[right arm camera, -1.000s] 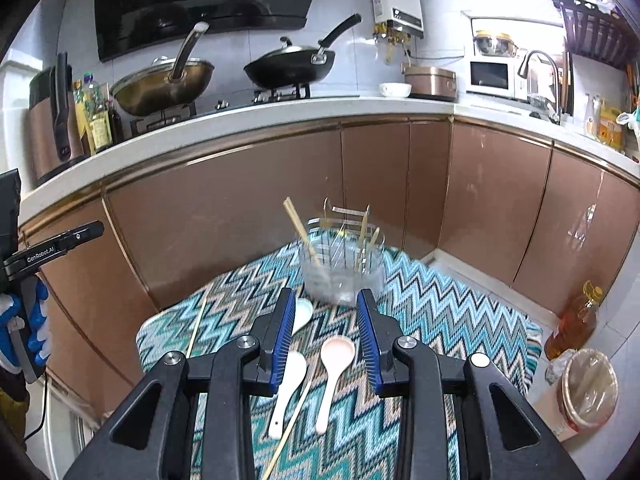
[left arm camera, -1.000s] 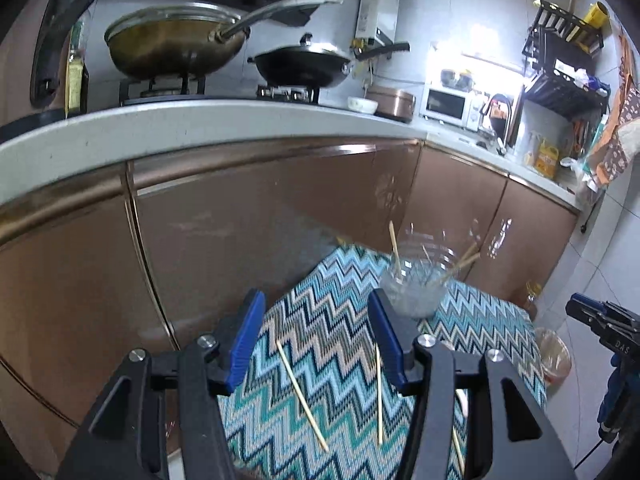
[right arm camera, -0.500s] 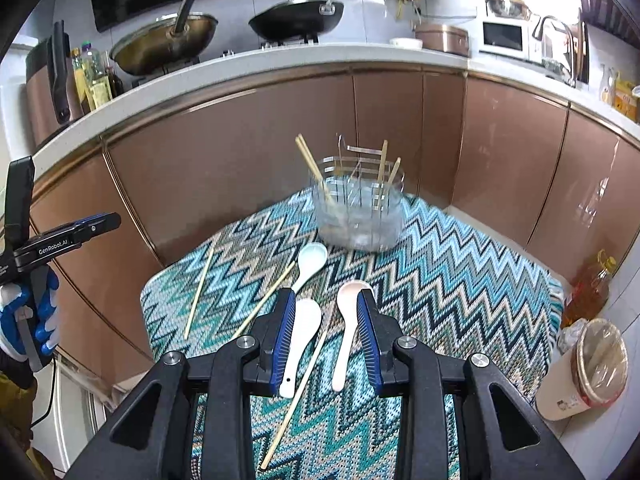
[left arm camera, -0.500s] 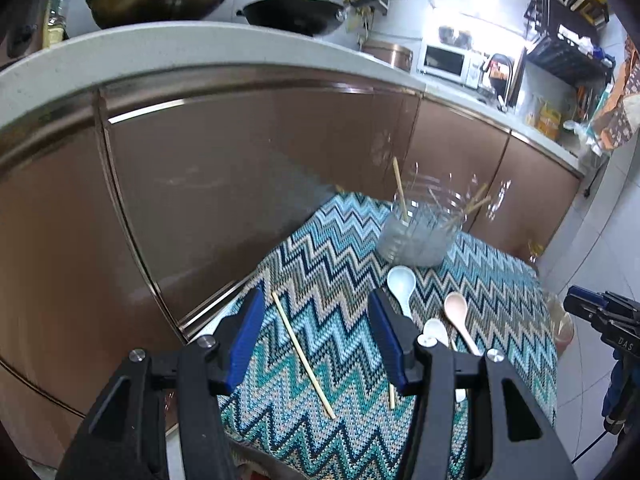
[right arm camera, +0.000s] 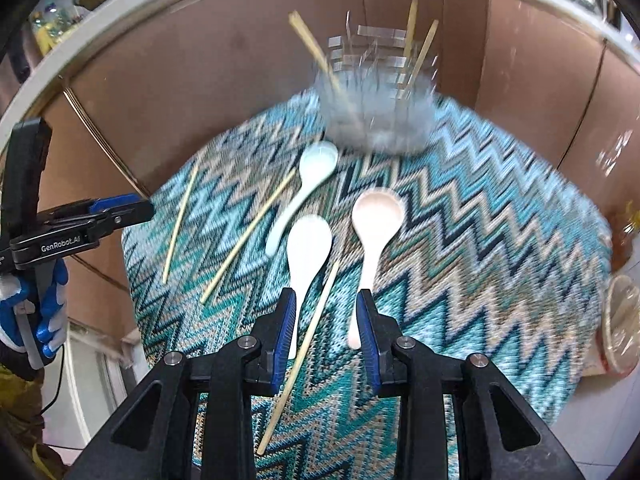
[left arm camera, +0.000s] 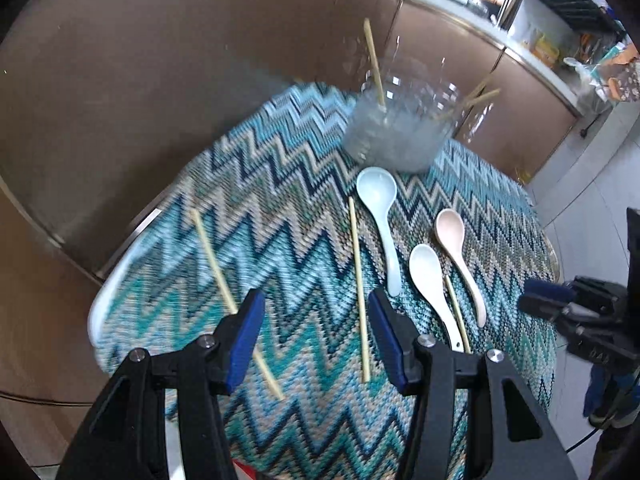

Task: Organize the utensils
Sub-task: 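Lower the left tool onto a chopstick and close while the right tool closes on another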

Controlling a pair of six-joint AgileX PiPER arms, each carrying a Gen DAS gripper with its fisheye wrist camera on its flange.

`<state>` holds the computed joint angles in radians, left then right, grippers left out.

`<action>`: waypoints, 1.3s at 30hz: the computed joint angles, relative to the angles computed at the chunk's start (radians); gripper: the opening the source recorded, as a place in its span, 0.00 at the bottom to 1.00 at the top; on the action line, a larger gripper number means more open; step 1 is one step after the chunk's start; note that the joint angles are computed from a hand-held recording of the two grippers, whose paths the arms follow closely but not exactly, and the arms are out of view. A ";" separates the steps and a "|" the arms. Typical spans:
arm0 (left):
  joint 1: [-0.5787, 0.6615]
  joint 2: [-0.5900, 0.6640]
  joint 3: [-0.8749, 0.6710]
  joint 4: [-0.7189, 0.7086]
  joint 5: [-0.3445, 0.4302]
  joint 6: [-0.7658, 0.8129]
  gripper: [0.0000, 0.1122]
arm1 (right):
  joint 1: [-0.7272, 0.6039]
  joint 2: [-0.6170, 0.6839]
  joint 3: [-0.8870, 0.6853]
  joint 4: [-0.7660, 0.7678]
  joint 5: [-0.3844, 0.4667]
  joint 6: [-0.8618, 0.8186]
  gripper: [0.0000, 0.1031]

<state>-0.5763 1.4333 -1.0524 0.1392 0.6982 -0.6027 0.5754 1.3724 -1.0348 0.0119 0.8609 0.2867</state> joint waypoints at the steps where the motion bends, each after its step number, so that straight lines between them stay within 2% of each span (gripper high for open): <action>1: 0.017 0.043 -0.029 -0.052 -0.004 0.047 0.46 | -0.015 0.029 -0.003 0.026 -0.004 -0.024 0.26; 9: 0.089 0.272 -0.238 -0.270 0.059 0.255 0.45 | -0.123 0.188 -0.038 0.198 -0.006 -0.195 0.20; 16: 0.088 0.424 -0.393 -0.303 0.129 0.297 0.36 | -0.140 0.261 -0.067 0.230 -0.018 -0.243 0.20; 25: 0.086 0.501 -0.496 -0.288 0.185 0.296 0.17 | -0.141 0.306 -0.079 0.235 -0.026 -0.257 0.19; 39: 0.087 0.595 -0.595 -0.293 0.251 0.311 0.11 | -0.127 0.378 -0.135 0.224 -0.002 -0.252 0.18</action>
<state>-0.4891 2.0280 -1.6476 -0.1537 0.9490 -0.2919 0.4487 1.7506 -1.1694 0.2363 0.8589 0.0347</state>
